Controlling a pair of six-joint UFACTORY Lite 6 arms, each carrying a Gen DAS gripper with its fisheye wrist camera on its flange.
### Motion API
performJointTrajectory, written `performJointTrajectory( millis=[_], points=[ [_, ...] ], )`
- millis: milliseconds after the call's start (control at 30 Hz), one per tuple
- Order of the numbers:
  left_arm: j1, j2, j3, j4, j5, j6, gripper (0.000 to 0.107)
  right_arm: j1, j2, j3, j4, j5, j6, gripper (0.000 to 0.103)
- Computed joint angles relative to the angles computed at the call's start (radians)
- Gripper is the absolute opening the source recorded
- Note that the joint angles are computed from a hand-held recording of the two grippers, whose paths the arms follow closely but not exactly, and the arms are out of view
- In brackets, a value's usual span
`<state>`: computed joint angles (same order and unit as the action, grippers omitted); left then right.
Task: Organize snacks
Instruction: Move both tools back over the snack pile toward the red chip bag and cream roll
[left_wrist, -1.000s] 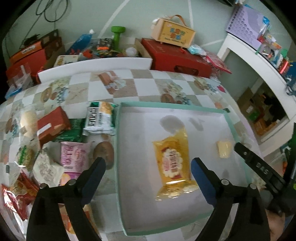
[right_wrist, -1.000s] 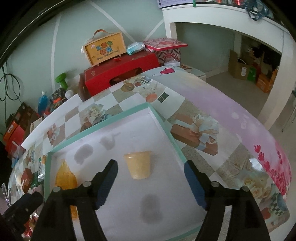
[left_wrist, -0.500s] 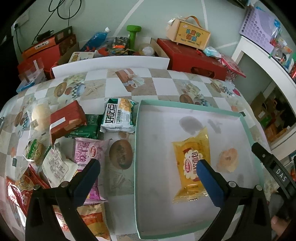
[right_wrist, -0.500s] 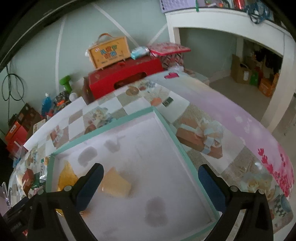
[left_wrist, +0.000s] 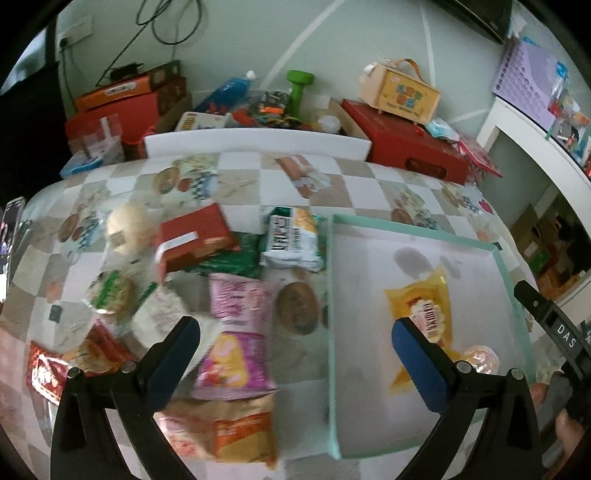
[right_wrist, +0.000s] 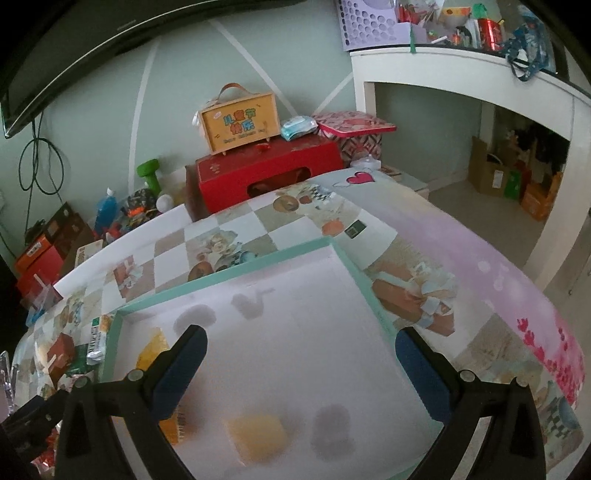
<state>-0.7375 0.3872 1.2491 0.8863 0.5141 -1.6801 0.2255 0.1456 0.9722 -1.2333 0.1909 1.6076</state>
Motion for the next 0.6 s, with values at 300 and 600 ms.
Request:
performJointTrajectory(
  millis=[300, 600],
  points=[
    [0.068, -0.195, -0.212, -0.001, -0.095, 0.004, 0.103, 0.059, 0.022, 0.046, 0.374, -0.042, -0.327, 0.103],
    [0.097, -0.370, -0.373, 0.172, -0.023, -0.165, 0.103, 0.198, 0.041, 0.097, 0.149, -0.006, -0.085, 0.103]
  ],
)
